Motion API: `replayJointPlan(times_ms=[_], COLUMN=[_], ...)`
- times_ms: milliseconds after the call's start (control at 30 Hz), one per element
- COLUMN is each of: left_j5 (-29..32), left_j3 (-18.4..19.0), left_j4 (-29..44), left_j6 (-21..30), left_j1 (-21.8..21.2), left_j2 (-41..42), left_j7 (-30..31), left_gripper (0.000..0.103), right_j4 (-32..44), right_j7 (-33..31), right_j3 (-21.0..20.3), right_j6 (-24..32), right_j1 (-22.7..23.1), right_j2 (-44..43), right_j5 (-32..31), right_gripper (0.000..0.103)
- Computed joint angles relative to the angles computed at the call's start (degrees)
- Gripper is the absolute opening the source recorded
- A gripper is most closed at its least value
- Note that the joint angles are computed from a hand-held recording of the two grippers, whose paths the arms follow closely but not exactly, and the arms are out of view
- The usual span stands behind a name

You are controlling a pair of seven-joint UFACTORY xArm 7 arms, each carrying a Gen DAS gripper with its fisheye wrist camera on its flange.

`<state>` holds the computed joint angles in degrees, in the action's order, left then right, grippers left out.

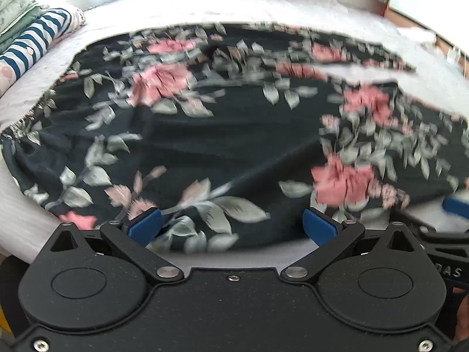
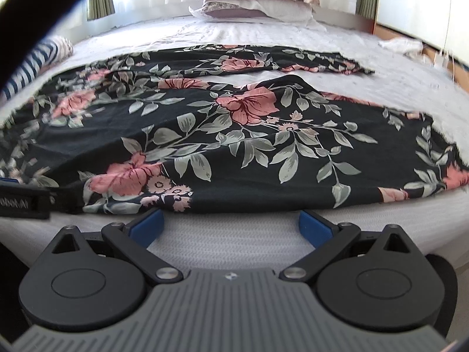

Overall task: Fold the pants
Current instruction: 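Move left tool to the elastic waistband while right tool reaches the lace-trimmed leg hem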

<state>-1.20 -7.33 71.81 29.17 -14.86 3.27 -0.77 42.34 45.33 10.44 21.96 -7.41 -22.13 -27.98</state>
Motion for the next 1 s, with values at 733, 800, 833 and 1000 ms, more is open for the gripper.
replayJointPlan(times_ms=[733, 800, 833, 1000], left_j5=[23.7, 25.1, 25.2, 23.0], left_j3=[9.7, 9.9, 9.9, 9.2], left_j4=[8.2, 7.9, 7.6, 6.1], left_j6=[-5.4, -5.0, -4.7, -6.5], left_j1=[5.2, 5.7, 6.0, 7.8], left_j2=[6.6, 6.6, 6.4, 5.8], left_j7=[-31.3, -33.6, -34.3, -36.8], left_gripper=[0.095, 0.091, 0.088, 0.068], right_j4=[-2.9, -3.4, -3.8, -4.4], right_j7=[16.8, 19.2, 20.3, 28.0], right_j3=[-1.2, -1.7, -2.0, -1.1], right_j6=[1.9, 1.4, 1.1, -0.9], right_j1=[-22.4, -23.7, -24.2, -28.1], right_j2=[-6.7, -6.6, -6.8, -5.7], right_j5=[-6.3, -8.3, -9.1, -14.8], right_gripper=[0.093, 0.088, 0.086, 0.058])
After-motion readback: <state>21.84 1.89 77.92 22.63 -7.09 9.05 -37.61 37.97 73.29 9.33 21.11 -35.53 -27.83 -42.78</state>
